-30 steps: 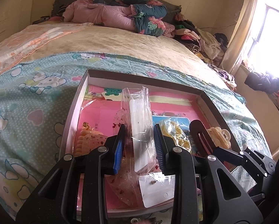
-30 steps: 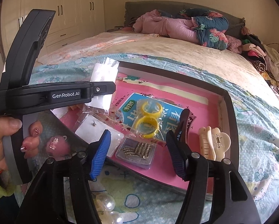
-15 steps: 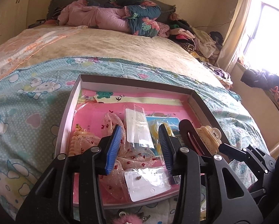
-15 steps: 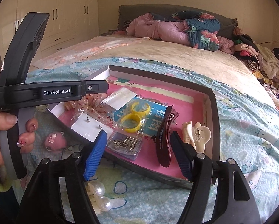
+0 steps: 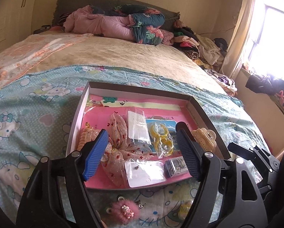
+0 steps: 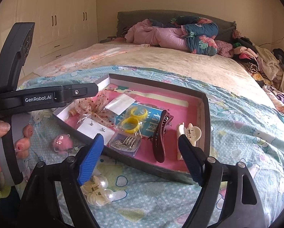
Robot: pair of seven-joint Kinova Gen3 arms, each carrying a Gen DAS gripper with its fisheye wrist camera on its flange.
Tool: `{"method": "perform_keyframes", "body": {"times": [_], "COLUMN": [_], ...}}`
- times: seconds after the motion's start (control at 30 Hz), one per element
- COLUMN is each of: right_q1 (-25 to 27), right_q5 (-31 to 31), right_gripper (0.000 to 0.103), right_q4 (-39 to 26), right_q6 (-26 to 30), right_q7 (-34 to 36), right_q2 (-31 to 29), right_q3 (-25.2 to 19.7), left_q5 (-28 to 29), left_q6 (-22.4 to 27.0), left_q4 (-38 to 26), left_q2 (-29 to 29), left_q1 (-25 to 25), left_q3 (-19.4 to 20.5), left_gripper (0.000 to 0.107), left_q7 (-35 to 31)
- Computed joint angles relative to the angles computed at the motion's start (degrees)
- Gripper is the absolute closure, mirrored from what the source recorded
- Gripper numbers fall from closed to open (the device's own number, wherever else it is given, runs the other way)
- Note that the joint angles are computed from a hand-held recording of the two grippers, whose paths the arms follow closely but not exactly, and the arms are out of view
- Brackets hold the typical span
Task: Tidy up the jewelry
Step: 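Withdraw both open grippers from the box toward the pom-pom charm and white clip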
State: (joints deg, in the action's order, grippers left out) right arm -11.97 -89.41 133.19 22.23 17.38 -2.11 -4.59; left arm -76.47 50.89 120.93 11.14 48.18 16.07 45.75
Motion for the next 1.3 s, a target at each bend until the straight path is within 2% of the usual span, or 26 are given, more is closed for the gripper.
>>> {"method": "perform_keyframes", "body": {"times": [0.07,0.17,0.2,0.23,0.27,0.7,1.13,1.3], "right_q1": [0.4,0.6,0.7,0.9,1.0,1.5,-0.7,-1.6], "right_q5": [0.1,-0.1,0.0,0.1,0.1,2.5,3.1,2.8], "right_gripper": [0.021,0.020,0.020,0.019,0.018,0.016,0.015,0.015], "right_q4": [0.4,1.1,1.2,1.4,1.6,3.9,7.1,8.3], "right_q6": [0.7,1.1,1.3,1.5,1.8,3.3,2.1,1.5], "right_q7": [0.1,0.6,0.6,0.5,0.6,-0.9,-1.2,-1.1], "right_q2": [-0.6,-1.7,-1.9,-2.3,-2.7,-6.7,-9.5,-9.7], "right_q3": [0.4,0.6,0.8,0.9,1.1,2.2,1.7,1.4], "left_q5": [0.8,1.1,1.3,1.6,1.8,4.6,8.2,9.8], "left_q6": [1.9,3.9,4.5,5.3,6.3,12.9,16.5,17.1], "left_q4": [-0.3,-0.2,-0.2,-0.4,-0.5,0.4,2.1,2.2], "left_q2": [0.1,0.0,0.0,0.1,0.2,0.0,0.7,1.1], "left_q1": [1.0,2.4,2.8,3.2,3.8,8.7,12.6,13.7], "left_q3": [0.5,1.1,1.3,1.5,1.8,3.8,5.4,5.6], "left_gripper": [0.031,0.028,0.026,0.019,0.018,0.016,0.016,0.016], "left_q7": [-0.2,0.6,0.9,0.8,0.7,4.5,9.2,9.1]}}
